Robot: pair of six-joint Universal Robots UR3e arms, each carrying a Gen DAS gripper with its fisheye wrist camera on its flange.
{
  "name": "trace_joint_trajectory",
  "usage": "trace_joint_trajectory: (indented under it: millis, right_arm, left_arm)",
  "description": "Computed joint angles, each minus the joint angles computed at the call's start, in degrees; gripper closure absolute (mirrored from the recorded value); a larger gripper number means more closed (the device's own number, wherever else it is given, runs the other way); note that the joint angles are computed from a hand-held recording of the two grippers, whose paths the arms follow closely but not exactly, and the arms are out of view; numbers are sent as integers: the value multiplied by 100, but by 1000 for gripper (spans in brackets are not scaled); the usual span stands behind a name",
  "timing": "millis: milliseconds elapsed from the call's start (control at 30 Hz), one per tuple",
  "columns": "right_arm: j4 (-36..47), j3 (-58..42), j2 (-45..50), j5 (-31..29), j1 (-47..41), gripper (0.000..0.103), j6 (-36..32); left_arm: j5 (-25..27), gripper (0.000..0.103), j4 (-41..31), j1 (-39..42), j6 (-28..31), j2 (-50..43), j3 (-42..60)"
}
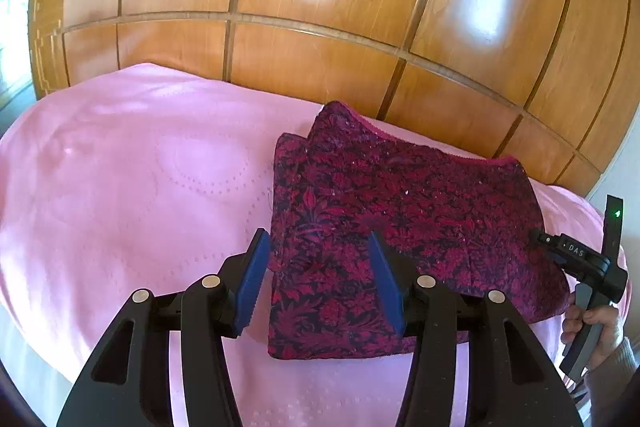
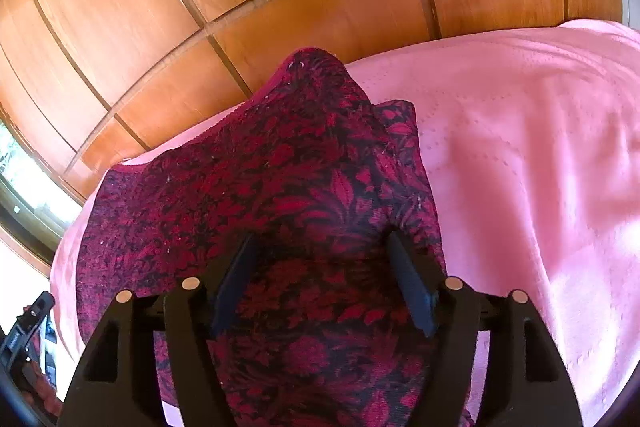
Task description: Fold small clothes
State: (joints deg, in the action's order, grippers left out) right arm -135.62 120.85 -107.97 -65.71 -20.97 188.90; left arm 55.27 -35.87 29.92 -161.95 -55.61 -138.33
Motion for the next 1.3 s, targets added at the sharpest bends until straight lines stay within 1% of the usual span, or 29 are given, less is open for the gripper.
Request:
trace_joint_trajectory:
  millis: [133,300,400,500,600,767,867,900,933,967,1000,1067,1167,1200,1233,1267,1300]
  right_arm:
    - [-75,-52,85,-122,135,32,57]
    - [-150,-77,152,-208,239,26,54]
    - [-235,-118,239,-320,369,21,82]
    - [-311,-154,322,-409,479,18,86]
    - [-315,-164,342,-394,484,17,52]
    - [-335,-130,339,-318,444,16,7]
    - [-333,-106,318,-275,411,16,-34]
    - [-340,-94,315,-254,397,16,-46]
    - [-342,-72,300,-226,374,16,-63]
    - [-354,-52,292,-202,355,16,-79]
    - [-346,-21,255,-175,328,16,-97]
    - [-384,39,212,-130,292,16,-91]
    - [-357,69,149,-121,281,15,-102]
    - [-364,78,149,-114,276,15,-119]
    - [-380,85,159,-123,285,15,-132]
    - [-388,77,172,-144,304,15,-125]
    - [-400,53,201,-201,354,15,-107]
  left_arm:
    - [26,53,163,-50,-31,-213,86]
    - [92,53,301,-172,-8,-611,303]
    - [177,54,434,-315,8,-927,475]
    - [315,55,533,-515,-29,-1462,785]
    - [278,55,396,-612,-73,-2128,1271]
    - [91,55,-189,-804,-199,-3479,2482]
    - [21,55,-423,-904,-291,-4097,3073]
    - [-13,66,-478,-917,-316,-4227,3203]
    - [-122,83,-602,-912,-257,-4321,3325]
    - [-171,88,-617,-907,-196,-4329,3346]
    - [-142,92,-298,-893,-281,-4241,3188]
    - [-313,93,-6,-760,-373,-4005,2905]
    - [-247,93,438,-710,-576,-3749,2533]
    - [-85,93,570,-773,-637,-3865,2521]
    - [340,93,794,-966,-749,-4187,2589]
    - [433,92,788,-1029,-819,-4495,2681]
    - [420,91,873,-1038,-880,-4660,2658]
